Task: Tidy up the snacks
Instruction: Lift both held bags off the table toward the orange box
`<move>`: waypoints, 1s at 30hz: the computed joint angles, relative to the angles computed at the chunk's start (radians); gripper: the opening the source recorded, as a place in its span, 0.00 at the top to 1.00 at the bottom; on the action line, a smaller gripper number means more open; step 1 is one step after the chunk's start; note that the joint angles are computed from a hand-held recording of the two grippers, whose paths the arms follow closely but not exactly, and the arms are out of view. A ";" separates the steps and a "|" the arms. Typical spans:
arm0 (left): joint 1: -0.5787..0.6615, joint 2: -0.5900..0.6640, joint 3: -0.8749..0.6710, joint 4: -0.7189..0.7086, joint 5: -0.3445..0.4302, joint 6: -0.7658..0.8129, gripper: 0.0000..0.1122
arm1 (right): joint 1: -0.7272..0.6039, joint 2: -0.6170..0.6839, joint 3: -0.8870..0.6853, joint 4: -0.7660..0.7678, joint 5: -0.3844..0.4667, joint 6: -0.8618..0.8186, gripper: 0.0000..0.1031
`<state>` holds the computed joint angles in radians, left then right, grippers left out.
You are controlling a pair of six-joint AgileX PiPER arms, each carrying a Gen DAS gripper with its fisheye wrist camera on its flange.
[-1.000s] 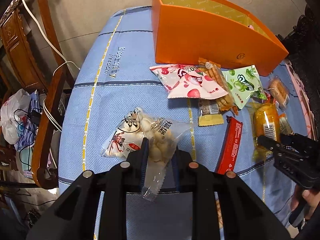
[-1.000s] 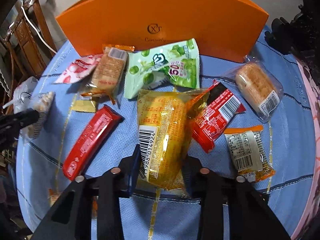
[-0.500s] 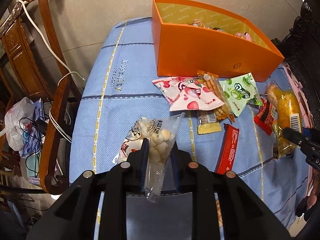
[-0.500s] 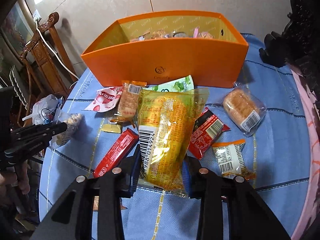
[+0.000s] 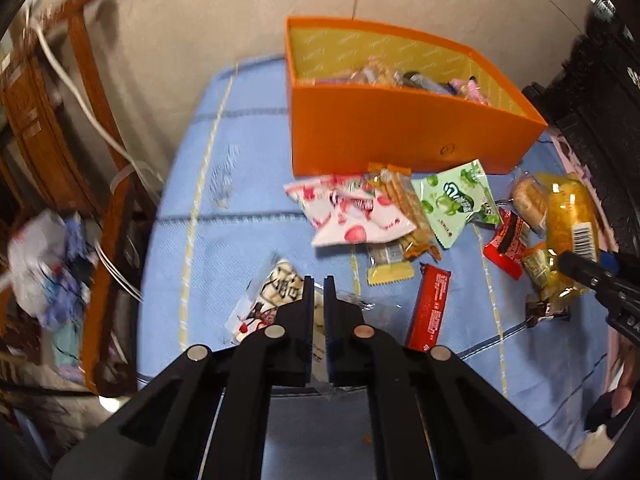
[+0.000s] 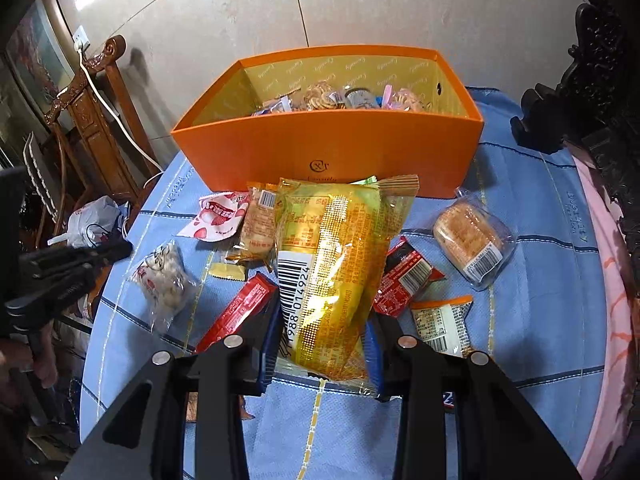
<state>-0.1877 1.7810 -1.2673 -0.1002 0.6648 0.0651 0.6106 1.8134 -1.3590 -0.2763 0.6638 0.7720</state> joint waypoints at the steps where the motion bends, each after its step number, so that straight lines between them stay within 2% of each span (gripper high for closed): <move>1: 0.007 0.019 0.000 0.000 0.000 -0.002 0.96 | 0.000 -0.003 0.002 -0.003 -0.001 0.002 0.65; 3: 0.012 0.038 0.011 -0.001 -0.005 0.010 0.96 | -0.001 -0.008 0.008 0.004 -0.005 -0.003 0.65; 5: -0.001 0.039 0.032 0.038 -0.025 -0.012 0.74 | -0.003 -0.010 0.015 0.006 -0.007 -0.005 0.65; 6: -0.010 0.030 0.047 0.059 -0.038 -0.034 0.53 | -0.007 -0.011 0.020 0.015 -0.012 -0.011 0.65; 7: -0.010 0.019 0.060 0.041 -0.053 -0.023 0.41 | -0.008 -0.010 0.021 0.021 -0.013 -0.015 0.65; 8: -0.008 0.011 0.067 0.017 -0.062 -0.001 0.35 | -0.008 -0.009 0.024 0.021 -0.013 -0.014 0.65; 10: -0.025 0.006 0.076 0.034 -0.075 -0.017 0.17 | -0.011 -0.009 0.027 0.033 -0.017 -0.024 0.65; 13: -0.036 0.057 0.040 0.021 -0.026 -0.023 0.17 | -0.009 -0.010 0.027 0.032 -0.021 -0.027 0.65; 18: -0.072 0.143 0.001 0.122 -0.026 -0.124 0.16 | -0.009 -0.014 0.025 0.039 -0.026 -0.040 0.65; 22: -0.082 0.175 -0.009 0.162 -0.048 -0.118 0.17 | -0.014 -0.017 0.028 0.049 -0.024 -0.047 0.65; 23: -0.078 0.177 -0.007 0.164 -0.058 -0.116 0.21 | -0.017 -0.016 0.029 0.056 -0.024 -0.054 0.65; 25: -0.086 0.176 0.002 0.231 -0.074 -0.150 0.40 | -0.017 -0.015 0.030 0.061 -0.024 -0.057 0.65; 27: -0.097 0.171 0.009 0.286 -0.082 -0.174 0.49 | -0.018 -0.013 0.029 0.063 -0.024 -0.056 0.65; 29: -0.093 0.159 0.014 0.283 -0.083 -0.162 0.58 | -0.018 -0.012 0.026 0.064 -0.025 -0.057 0.65; 30: -0.091 0.147 0.020 0.278 -0.087 -0.157 0.66 | -0.016 -0.012 0.027 0.061 -0.026 -0.055 0.65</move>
